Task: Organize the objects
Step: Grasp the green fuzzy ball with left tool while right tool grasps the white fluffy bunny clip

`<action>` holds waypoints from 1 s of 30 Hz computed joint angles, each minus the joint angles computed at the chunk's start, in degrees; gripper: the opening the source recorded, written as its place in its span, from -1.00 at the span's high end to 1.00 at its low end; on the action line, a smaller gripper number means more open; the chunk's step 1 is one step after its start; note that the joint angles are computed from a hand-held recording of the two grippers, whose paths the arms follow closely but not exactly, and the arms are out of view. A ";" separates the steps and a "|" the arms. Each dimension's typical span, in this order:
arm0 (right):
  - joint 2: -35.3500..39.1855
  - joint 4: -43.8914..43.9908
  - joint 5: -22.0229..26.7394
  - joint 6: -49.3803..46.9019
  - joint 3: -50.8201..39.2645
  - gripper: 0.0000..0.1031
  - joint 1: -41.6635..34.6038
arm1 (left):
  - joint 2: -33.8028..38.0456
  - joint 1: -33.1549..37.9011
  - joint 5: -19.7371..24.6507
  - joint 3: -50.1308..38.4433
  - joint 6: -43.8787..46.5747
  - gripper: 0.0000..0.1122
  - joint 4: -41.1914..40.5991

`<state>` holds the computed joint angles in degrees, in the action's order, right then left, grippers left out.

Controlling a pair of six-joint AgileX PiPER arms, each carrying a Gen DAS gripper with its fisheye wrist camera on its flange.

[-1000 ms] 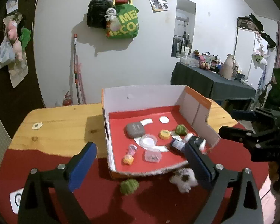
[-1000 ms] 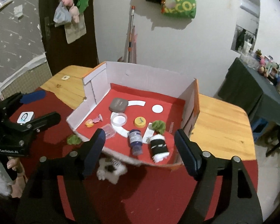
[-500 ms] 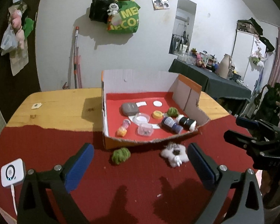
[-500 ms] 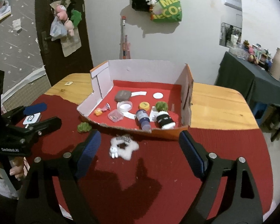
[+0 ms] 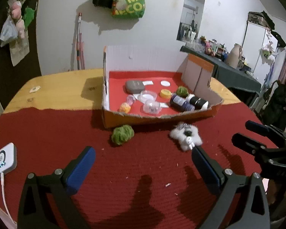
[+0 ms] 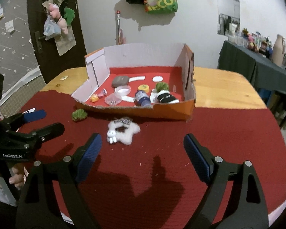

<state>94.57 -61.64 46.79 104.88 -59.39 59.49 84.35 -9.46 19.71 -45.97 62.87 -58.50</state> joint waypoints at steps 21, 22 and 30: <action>5.53 4.69 -7.94 -4.63 -2.19 -0.71 -5.77 | 9.15 0.53 0.56 -5.22 -5.59 -0.83 6.40; 5.87 5.27 -8.34 -5.39 -2.59 -0.71 -6.14 | 9.64 0.60 0.55 -5.76 -6.32 -0.83 7.35; 9.84 11.88 -9.68 -14.42 -7.64 -0.71 -8.69 | 14.05 0.28 0.42 -10.99 -14.94 -0.83 18.29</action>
